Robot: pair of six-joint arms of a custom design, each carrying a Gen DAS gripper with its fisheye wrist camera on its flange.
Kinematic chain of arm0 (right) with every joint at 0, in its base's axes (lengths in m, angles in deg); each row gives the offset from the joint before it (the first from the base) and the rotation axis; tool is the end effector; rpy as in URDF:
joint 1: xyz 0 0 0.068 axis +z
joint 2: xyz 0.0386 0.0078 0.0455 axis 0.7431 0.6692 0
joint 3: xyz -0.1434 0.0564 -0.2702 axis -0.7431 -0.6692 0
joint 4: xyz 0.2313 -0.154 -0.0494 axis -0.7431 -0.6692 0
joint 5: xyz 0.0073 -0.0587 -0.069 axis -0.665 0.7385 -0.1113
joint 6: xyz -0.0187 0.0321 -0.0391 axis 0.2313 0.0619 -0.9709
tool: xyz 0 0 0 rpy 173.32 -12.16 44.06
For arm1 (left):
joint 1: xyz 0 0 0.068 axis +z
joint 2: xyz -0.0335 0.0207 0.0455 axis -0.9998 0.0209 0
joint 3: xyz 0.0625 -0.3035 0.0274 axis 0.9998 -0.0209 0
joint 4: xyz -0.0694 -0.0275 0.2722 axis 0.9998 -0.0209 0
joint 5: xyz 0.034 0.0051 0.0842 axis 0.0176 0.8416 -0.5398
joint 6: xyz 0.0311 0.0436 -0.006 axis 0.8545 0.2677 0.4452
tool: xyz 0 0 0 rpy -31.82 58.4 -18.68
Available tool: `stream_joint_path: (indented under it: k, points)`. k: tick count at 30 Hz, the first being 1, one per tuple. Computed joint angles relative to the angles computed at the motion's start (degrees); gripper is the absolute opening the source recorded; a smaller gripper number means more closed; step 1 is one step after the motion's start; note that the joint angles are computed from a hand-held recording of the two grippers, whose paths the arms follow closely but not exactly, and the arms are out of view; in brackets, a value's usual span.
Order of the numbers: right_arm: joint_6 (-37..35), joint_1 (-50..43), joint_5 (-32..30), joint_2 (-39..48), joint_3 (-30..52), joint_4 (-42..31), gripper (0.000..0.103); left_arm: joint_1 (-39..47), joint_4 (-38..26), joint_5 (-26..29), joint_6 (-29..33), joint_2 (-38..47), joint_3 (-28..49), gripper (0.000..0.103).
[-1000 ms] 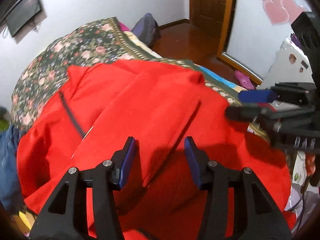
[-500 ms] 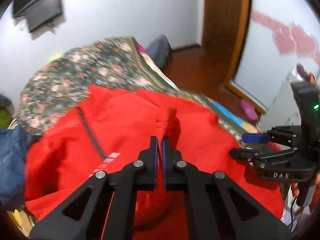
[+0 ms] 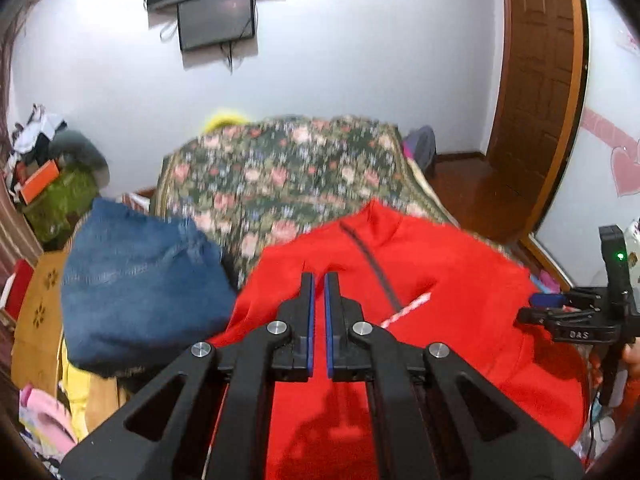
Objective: Fold large clothes
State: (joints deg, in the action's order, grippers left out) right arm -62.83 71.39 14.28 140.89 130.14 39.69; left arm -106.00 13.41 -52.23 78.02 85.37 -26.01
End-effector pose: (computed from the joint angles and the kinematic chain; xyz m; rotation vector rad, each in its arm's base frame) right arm 0.2531 0.1082 0.2220 0.0835 2.5505 0.3032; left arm 0.3524 -0.1128 0.2734 0.5334 2.2211 -0.2082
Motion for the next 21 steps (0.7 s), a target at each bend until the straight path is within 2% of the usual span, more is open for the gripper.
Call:
stream_joint_path:
  k: [3,5,8,13,14,21]
  points:
    - [0.5,2.3,3.5,-0.3,-0.4,-0.4,0.046,-0.4,-2.9,0.8,1.4,2.0,1.0,0.003]
    - [0.4,2.0,2.8,-1.9,-0.9,-0.8,0.046,-2.0,-4.2,0.7,1.7,3.4,1.6,0.004]
    - [0.1,1.2,3.1,-4.1,-1.4,-2.0,0.046,-5.1,-5.6,1.3,1.9,5.7,2.8,0.012]
    - [-1.0,-1.3,5.4,-7.8,-3.0,-4.8,0.046,-12.6,-5.7,1.6,1.1,9.8,5.0,0.041]
    - [-1.0,-2.0,5.2,-8.5,-3.6,-4.9,0.046,-14.3,-5.8,1.6,1.1,10.9,5.9,0.043]
    - [-0.5,-7.2,2.8,-13.4,-7.3,-5.9,0.046,-23.5,-9.6,0.9,1.8,19.0,13.1,0.045]
